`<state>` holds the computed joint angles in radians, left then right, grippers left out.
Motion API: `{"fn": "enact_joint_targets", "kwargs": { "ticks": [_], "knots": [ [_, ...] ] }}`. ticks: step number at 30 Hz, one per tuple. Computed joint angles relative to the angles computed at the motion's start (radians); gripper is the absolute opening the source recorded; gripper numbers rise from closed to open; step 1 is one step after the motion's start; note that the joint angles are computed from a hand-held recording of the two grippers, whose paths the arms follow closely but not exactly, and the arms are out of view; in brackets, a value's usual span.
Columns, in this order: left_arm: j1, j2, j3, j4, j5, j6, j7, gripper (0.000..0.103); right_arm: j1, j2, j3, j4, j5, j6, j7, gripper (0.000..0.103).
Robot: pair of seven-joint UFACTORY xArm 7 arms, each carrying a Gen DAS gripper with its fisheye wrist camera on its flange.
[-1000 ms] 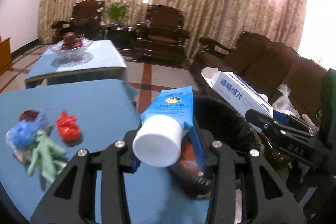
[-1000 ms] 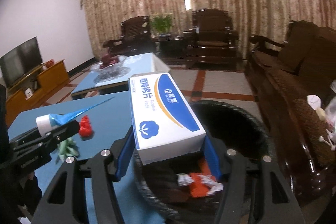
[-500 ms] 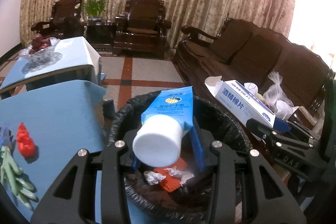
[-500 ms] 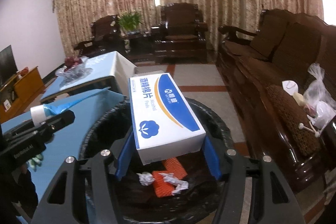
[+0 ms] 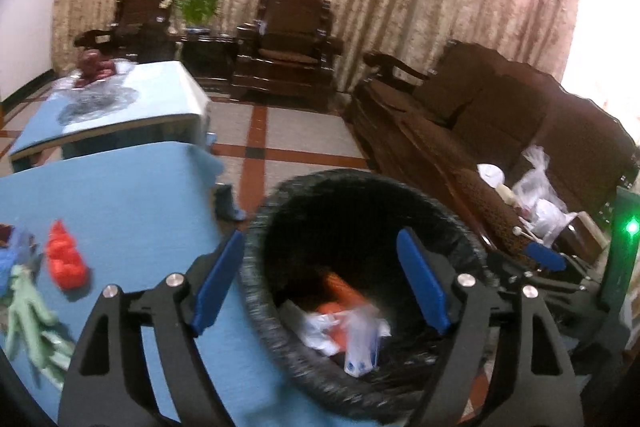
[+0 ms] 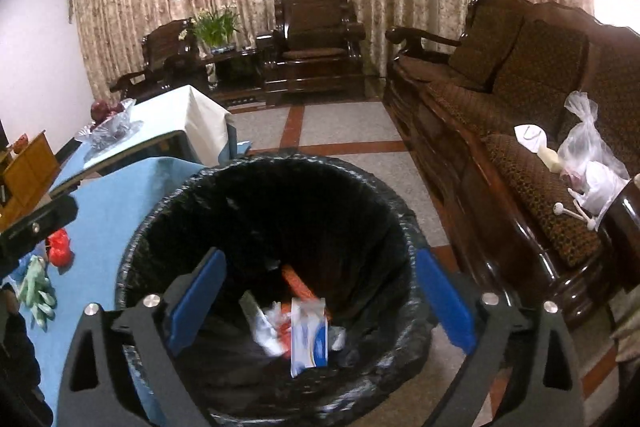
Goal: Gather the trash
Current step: 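Open both tools over the bin to drop the tube and tissue box, then grasp the red plastic bag with the right tool while the left tool grasps the blue bag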
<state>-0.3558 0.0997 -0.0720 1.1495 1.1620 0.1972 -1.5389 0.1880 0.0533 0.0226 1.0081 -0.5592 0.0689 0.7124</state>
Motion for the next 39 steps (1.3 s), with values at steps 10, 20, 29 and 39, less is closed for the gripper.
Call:
{"fn": "enact_joint_targets", "kwargs": {
  "ticks": [10, 20, 29, 39],
  "knots": [
    [0.154, -0.421, -0.029, -0.406, 0.064, 0.183, -0.092, 0.078, 0.11, 0.045, 0.073, 0.068, 0.028, -0.037, -0.024, 0.096],
    [0.328, -0.762, 0.03, -0.701, -0.116, 0.271, 0.06, 0.077, 0.381, 0.263, 0.021, 0.312, 0.091, -0.035, -0.122, 0.095],
    [0.503, -0.773, 0.024, -0.757, -0.158, 0.153, 0.128, 0.077, 0.496, 0.557, 0.032, 0.679, 0.216, 0.07, -0.261, 0.089],
    [0.682, -0.74, -0.081, -0.772, -0.204, 0.018, 0.177, 0.076, 0.557, 0.864, 0.045, 1.107, 0.339, 0.314, -0.403, 0.076]
  ]
}}
